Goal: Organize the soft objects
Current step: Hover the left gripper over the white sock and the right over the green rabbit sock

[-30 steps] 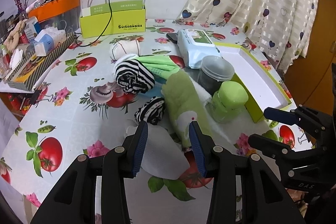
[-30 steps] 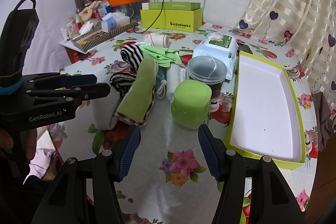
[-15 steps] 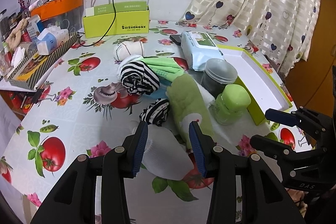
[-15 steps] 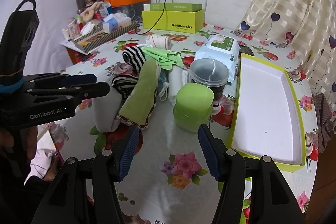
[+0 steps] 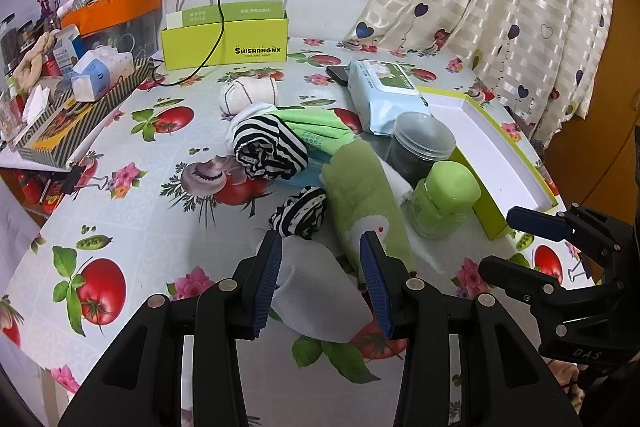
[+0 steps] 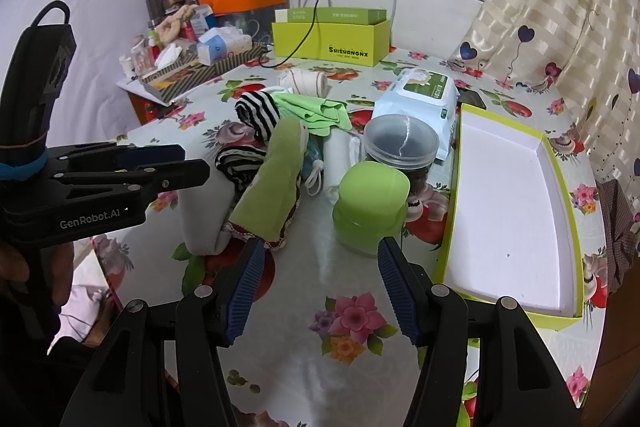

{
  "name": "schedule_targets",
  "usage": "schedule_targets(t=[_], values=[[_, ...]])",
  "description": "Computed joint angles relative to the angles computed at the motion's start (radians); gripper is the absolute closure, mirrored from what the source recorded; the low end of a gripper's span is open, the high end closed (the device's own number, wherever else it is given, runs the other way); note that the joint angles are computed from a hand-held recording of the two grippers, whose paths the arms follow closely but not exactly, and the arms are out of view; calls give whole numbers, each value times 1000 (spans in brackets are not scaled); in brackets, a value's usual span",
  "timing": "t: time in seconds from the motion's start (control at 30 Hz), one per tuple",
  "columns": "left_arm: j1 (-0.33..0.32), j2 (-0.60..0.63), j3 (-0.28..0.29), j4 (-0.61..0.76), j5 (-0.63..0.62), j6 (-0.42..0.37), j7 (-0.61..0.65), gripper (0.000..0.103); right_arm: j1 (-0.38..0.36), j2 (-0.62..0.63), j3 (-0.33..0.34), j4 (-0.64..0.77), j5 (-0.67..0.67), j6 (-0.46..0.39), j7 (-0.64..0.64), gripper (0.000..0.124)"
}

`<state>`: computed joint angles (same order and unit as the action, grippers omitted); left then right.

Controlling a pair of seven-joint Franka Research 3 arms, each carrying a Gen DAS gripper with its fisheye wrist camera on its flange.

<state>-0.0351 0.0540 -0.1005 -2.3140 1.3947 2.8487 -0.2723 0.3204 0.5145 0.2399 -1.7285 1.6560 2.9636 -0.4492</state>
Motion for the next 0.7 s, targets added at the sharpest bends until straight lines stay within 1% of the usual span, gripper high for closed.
schedule_targets(t=[0.7], values=[[1,-1,0,-3,1,3,-4,61,2,-2,0,0,4,-2,-1,64]])
